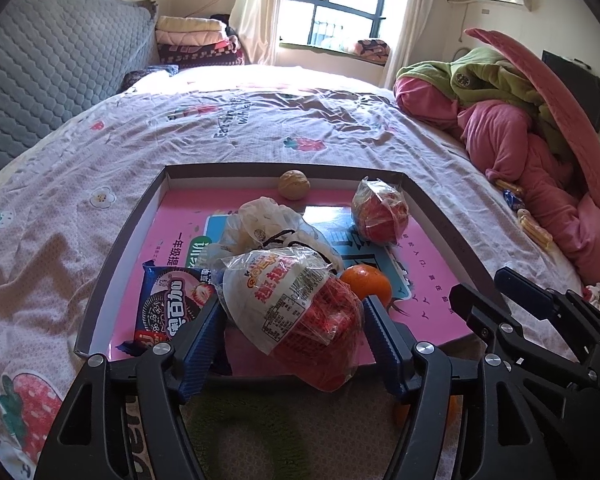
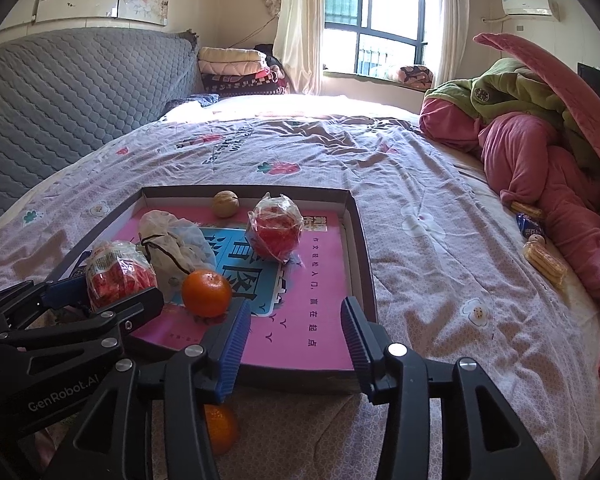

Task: Organize objects
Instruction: 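Set red candy package down in the lid and open left tool, then withdraw both tools from the lid toward the green ring and orange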

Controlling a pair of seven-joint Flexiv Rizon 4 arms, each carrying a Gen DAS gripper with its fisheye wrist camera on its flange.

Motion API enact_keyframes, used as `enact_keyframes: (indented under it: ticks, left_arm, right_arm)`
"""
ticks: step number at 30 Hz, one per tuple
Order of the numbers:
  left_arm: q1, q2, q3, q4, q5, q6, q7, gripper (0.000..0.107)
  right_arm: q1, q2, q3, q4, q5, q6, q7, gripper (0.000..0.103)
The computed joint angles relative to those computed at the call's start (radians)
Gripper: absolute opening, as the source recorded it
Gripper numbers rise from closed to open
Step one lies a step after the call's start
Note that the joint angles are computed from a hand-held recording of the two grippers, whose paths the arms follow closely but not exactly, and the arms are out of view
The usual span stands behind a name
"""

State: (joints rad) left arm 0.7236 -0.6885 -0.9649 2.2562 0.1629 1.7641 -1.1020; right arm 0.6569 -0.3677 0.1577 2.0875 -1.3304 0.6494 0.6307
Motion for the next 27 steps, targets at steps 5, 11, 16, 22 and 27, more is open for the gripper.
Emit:
enact_keyframes:
  ticks: [5, 11, 16, 22, 27]
  left_arm:
    - [0.015, -0.003, -0.012, 0.002, 0.013, 0.019, -0.006, 0.074]
    - [0.049, -0.02, -0.046, 0.004, 0.03, 0.021, -0.007, 0.074]
    - [0.064, -0.034, -0.062, 0.006, 0.05, 0.045, -0.012, 0.074]
    - [0.087, -0.04, -0.076, 0.011, 0.088, 0.08, -0.029, 0.075]
    - [0.086, -0.024, -0.061, 0.01, 0.096, 0.079, -0.04, 0.075]
  right_arm:
    - [-0.001, 0.002, 0.001, 0.0, 0.002, -0.002, 0.0, 0.051]
    - [0.002, 0.003, 0.001, 0.0, -0.001, -0.01, 0.001, 0.057]
    - [0.001, 0.003, 0.002, 0.0, 0.001, -0.01, 0.0, 0.058]
    - [0.002, 0.005, 0.002, 0.001, -0.004, -0.014, 0.006, 0.058]
    - [0.002, 0.007, 0.003, 0.002, -0.006, -0.016, 0.01, 0.059]
